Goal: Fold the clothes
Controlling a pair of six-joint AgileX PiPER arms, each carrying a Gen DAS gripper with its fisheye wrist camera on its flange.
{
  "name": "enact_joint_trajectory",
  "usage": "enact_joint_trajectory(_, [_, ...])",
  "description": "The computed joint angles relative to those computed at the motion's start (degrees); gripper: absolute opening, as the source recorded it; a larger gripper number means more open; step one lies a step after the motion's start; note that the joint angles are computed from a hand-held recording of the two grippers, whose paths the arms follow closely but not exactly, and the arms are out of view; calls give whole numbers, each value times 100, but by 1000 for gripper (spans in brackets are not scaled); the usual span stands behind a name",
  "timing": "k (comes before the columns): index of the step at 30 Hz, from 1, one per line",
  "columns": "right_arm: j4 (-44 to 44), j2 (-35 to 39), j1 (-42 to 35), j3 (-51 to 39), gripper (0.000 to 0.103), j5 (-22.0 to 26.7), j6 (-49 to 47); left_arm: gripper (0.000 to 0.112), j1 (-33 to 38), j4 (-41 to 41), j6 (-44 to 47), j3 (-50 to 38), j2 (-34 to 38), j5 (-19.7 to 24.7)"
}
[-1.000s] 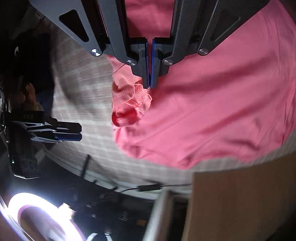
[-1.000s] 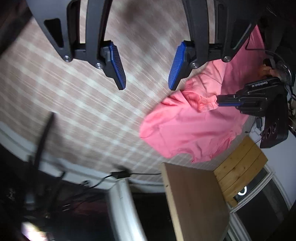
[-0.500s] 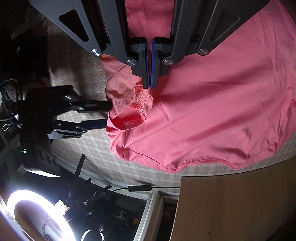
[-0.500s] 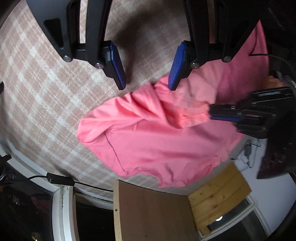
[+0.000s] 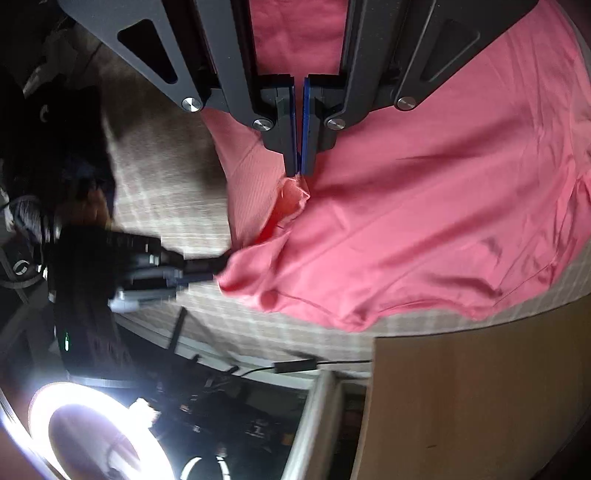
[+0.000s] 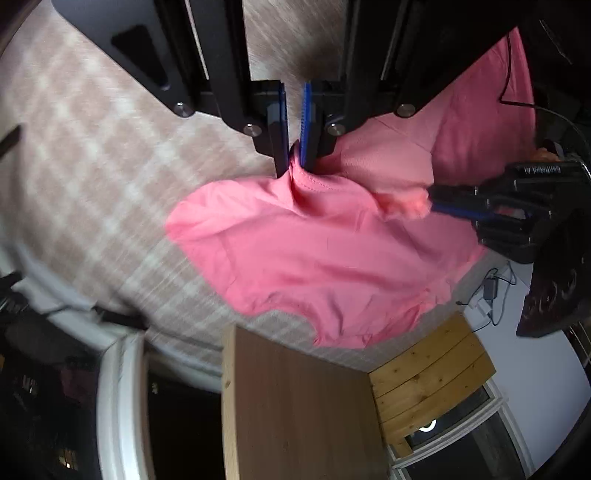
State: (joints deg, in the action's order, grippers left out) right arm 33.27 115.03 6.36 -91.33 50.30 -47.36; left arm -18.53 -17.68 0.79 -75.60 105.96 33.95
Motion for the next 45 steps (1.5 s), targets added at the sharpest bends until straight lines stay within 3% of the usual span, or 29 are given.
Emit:
enact_joint_trajectory(1, [-573, -169, 101, -19, 5, -142, 338, 1, 9, -347, 345, 8, 6, -59])
enact_joint_trajectory(3, [-1719, -567, 237, 289, 5, -950, 826, 1, 0, -1493, 1217, -62, 100, -71])
enact_joint_trajectory(4, [-2292, -667, 290, 315, 12, -1158, 1329, 2, -14, -2066, 1537, -218, 201, 56])
enact_joint_trajectory(5, [-2865, -730, 328, 262, 37, -1239, 1899, 2, -93, -2418, 1661, -507, 384, 320])
enact_joint_trajectory(6, [-3223, -652, 303, 73, 49, -1091, 2389, 6, -250, -2541, 1700, -774, 607, 549])
enact_joint_trajectory(7, [-3352, -550, 219, -104, 52, -935, 2651, 7, -405, -2436, 1864, -843, 726, 562])
enact_joint_trajectory(9, [-3013, -523, 87, -105, 51, -796, 2485, 6, -771, -1536, 1530, -990, 821, 483])
enact_joint_trajectory(11, [-2763, -512, -36, 32, 51, -788, 2304, 6, -823, -923, 1003, -1159, 868, 695])
enact_joint_trajectory(17, [-2160, -274, -397, 220, 50, -858, 1897, 7, -711, -479, 507, -873, 675, 546])
enact_joint_trajectory(20, [-1648, -63, -604, 48, 38, -651, 1587, 7, -841, -533, 548, -880, 720, 378])
enact_joint_trajectory(23, [-1329, 109, -696, -88, 34, -505, 1399, 13, -1037, -578, 615, -1162, 983, 283])
enact_joint_trajectory(25, [-1749, 175, -601, -103, 34, -652, 1681, 13, -1150, -397, 409, -1710, 1438, 418])
enact_joint_trajectory(27, [-2748, 261, -389, -121, 39, -833, 2380, 13, -1131, -534, 360, -2152, 1775, 796])
enact_joint_trajectory(28, [-2966, 333, -366, -211, 51, -691, 2551, 13, -1160, -408, 238, -2154, 1772, 847])
enact_joint_trajectory(32, [-2355, -124, -596, 187, 52, -434, 2049, 13, -1108, -204, 278, -1103, 814, 536])
enact_joint_trajectory(36, [-1755, -926, -826, 791, 52, -310, 1427, 13, -1056, 248, 85, 177, -698, 565])
enact_joint_trajectory(42, [-161, -2524, -1772, 1507, 52, 647, 483, 13, -1059, 742, -559, 1399, -2664, 1119])
enact_joint_trajectory(45, [-396, -3425, -2248, 1640, 52, 891, 614, 13, -1564, 1487, -1515, 1827, -3500, 1579])
